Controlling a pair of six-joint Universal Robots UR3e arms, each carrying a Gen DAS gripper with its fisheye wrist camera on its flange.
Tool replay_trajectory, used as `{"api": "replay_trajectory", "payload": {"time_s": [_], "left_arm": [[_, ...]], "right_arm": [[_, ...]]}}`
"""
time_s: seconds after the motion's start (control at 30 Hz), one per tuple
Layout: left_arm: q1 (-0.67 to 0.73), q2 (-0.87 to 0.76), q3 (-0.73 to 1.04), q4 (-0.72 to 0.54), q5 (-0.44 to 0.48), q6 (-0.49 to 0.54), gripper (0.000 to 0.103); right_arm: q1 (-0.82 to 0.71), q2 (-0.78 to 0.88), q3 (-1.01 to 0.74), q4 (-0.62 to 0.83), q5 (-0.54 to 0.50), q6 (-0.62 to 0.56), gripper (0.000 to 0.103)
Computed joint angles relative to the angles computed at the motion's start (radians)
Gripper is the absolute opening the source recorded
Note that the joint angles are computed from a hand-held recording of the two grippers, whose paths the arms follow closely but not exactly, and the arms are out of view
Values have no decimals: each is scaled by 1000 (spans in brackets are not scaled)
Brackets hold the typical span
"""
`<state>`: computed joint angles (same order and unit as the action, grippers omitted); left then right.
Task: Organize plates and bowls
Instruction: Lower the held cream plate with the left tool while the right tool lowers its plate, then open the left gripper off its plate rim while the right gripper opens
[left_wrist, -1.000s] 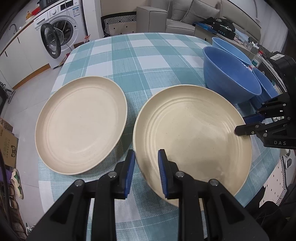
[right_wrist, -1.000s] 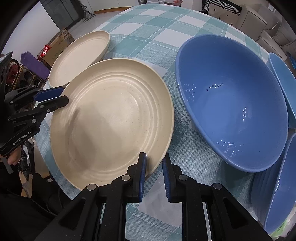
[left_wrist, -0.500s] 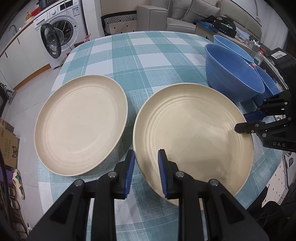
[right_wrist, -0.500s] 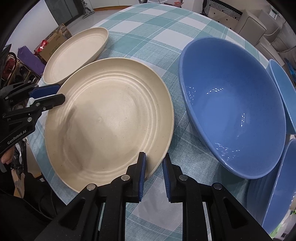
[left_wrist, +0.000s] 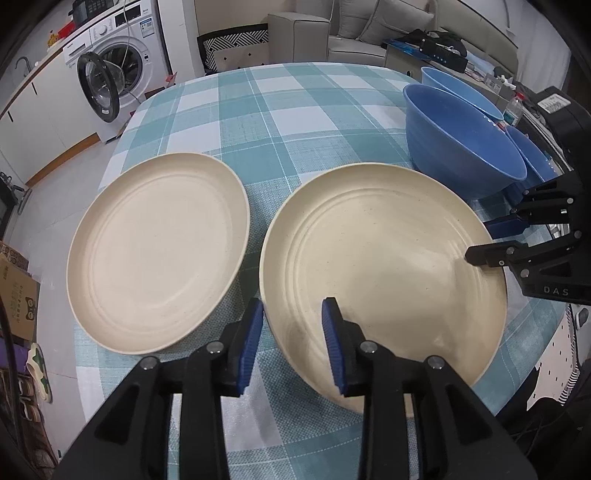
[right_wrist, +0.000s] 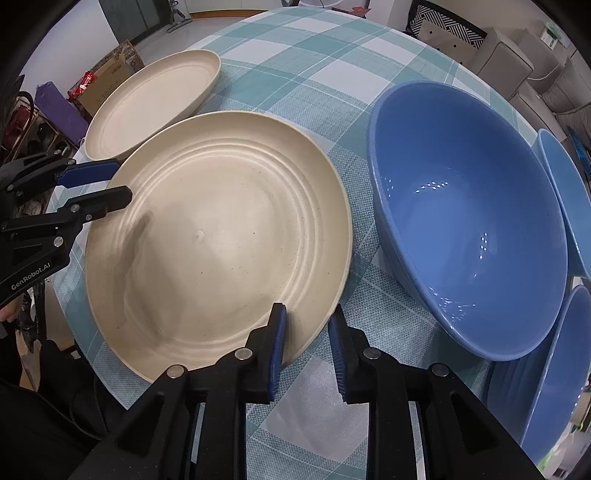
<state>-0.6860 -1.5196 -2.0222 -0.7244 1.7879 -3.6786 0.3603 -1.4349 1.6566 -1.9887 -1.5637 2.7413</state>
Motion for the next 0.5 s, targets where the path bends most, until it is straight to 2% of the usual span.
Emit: {"api": "replay_trajectory", "payload": {"time_s": [0.13, 0.2, 0.27, 0.5], "left_arm": [[14, 8, -14, 13, -22, 2, 36], [19, 17, -25, 29, -35, 10, 42], [14, 26, -33, 48, -31, 14, 53], [23, 74, -63, 58, -14, 9, 55]], "right_arm": [[-2, -2, -3, 5, 6, -7, 29], [-3, -4, -1, 1, 4, -6, 32], [-2, -10, 1, -3, 5, -5, 37], [-1, -12, -9, -1, 6, -2, 53]]}}
